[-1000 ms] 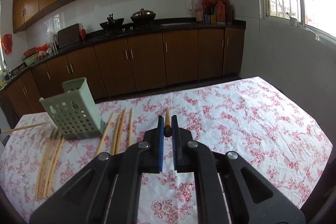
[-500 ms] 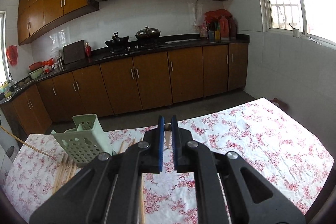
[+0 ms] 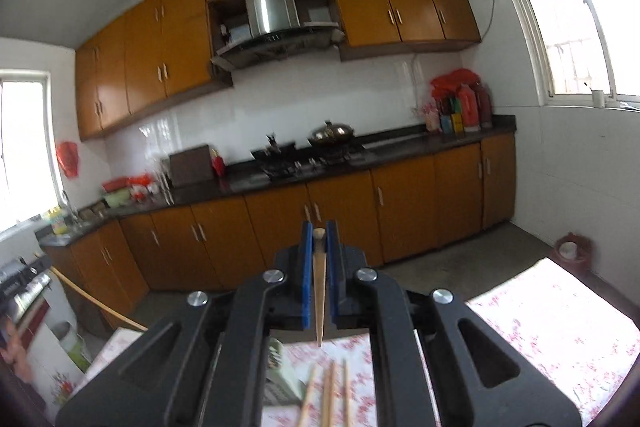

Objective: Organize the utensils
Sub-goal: 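Lift the held chopstick with the right tool toward the green basket while the left tool carries its chopstick there, then open the right tool over the green basket while the left tool releases its chopstick into it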

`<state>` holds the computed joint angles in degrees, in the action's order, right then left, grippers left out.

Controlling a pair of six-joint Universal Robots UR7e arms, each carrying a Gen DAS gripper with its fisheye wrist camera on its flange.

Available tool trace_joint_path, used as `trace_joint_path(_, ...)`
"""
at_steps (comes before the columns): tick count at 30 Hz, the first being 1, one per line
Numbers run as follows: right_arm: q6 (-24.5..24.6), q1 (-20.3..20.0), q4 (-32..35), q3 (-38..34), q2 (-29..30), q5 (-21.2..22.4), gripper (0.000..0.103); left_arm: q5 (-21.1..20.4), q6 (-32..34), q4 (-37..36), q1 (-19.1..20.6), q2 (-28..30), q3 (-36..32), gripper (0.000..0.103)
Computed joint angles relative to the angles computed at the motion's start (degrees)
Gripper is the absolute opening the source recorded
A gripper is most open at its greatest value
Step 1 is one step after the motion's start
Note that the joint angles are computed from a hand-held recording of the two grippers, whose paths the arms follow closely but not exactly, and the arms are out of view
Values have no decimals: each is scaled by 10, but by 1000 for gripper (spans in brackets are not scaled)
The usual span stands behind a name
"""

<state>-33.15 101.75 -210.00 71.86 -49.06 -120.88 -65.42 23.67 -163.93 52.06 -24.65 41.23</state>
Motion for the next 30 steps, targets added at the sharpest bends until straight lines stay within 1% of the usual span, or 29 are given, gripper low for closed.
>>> trace_joint_path(3, 15, 7, 14, -7, -4, 30, 8, -21, -10, 12, -6, 3, -8, 7)
trace_joint_path(6, 23, 12, 38, -14, -3, 42, 8, -34, -24, 28, -8, 5, -7, 7)
trace_joint_path(8, 28, 13, 63, -30, 7, 41, 8, -37, -30, 43, -8, 12, -12, 7)
trace_joint_path(14, 57, 8, 119, -53, 30, 23, 8, -28, -52, 88, -6, 35, -36, 7)
trace_joint_path(23, 74, -10, 159, -77, 66, 10, 8, -25, -64, 110, -1, 61, -51, 7)
trace_joint_path(26, 78, -14, 158, -72, 67, 8, 11, -24, -63, 114, -1, 56, -41, 7)
trace_joint_path(30, 79, -17, 134, -56, 62, 7, 22, -18, -49, 94, -3, 49, -27, 8)
